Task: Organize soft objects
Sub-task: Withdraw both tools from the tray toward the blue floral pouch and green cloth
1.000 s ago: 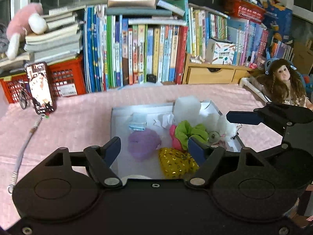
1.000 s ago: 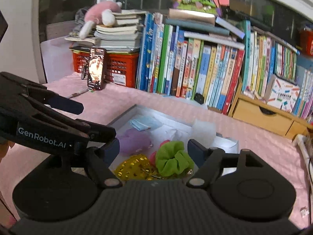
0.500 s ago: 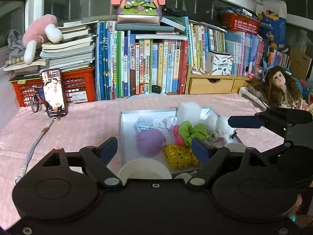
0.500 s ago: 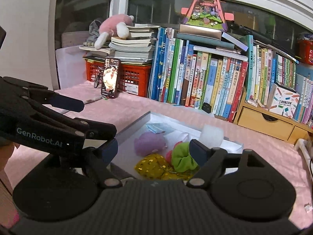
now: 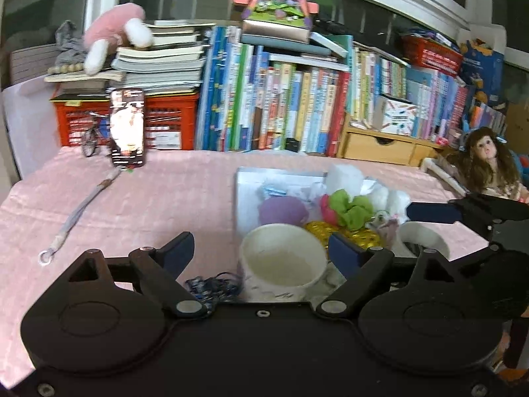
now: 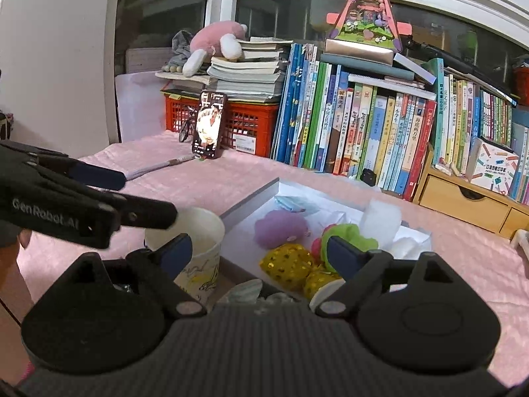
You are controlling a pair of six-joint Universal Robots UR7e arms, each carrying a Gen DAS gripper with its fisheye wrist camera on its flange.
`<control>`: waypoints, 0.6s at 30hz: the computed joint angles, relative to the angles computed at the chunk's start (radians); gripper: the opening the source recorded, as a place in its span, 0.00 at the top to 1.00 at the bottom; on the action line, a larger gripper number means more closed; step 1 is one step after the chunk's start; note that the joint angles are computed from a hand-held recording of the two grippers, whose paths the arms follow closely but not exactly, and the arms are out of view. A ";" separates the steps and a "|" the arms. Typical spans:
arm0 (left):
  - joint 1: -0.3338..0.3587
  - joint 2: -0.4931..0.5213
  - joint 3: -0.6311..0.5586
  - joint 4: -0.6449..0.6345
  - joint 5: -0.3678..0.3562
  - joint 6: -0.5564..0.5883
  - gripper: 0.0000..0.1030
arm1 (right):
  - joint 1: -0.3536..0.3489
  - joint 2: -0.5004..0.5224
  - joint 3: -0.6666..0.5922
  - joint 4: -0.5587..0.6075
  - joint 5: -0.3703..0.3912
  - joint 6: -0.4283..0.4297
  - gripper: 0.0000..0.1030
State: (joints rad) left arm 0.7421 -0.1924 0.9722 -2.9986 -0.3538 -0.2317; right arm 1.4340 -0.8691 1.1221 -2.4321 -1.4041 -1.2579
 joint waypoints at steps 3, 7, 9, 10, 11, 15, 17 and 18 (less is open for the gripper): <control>0.000 -0.015 0.037 0.001 0.020 -0.028 0.15 | -0.001 -0.004 0.012 -0.005 -0.006 -0.009 0.09; -0.003 -0.033 0.087 -0.012 0.035 -0.058 0.15 | -0.002 -0.011 0.032 -0.019 -0.015 -0.031 0.07; -0.005 -0.039 0.106 -0.014 0.042 -0.067 0.15 | -0.004 -0.016 0.044 -0.024 -0.019 -0.042 0.07; -0.006 -0.044 0.118 -0.010 0.045 -0.075 0.15 | -0.005 -0.017 0.047 -0.023 -0.021 -0.048 0.06; -0.008 -0.047 0.127 0.000 0.048 -0.087 0.14 | -0.006 -0.019 0.051 -0.022 -0.024 -0.054 0.06; -0.013 -0.068 0.181 0.050 0.058 -0.154 0.14 | -0.009 -0.028 0.077 -0.038 -0.034 -0.094 0.06; -0.014 -0.078 0.204 0.081 0.061 -0.195 0.14 | -0.010 -0.032 0.089 -0.042 -0.039 -0.112 0.06; -0.015 -0.083 0.217 0.096 0.060 -0.217 0.14 | -0.011 -0.035 0.094 -0.043 -0.041 -0.122 0.05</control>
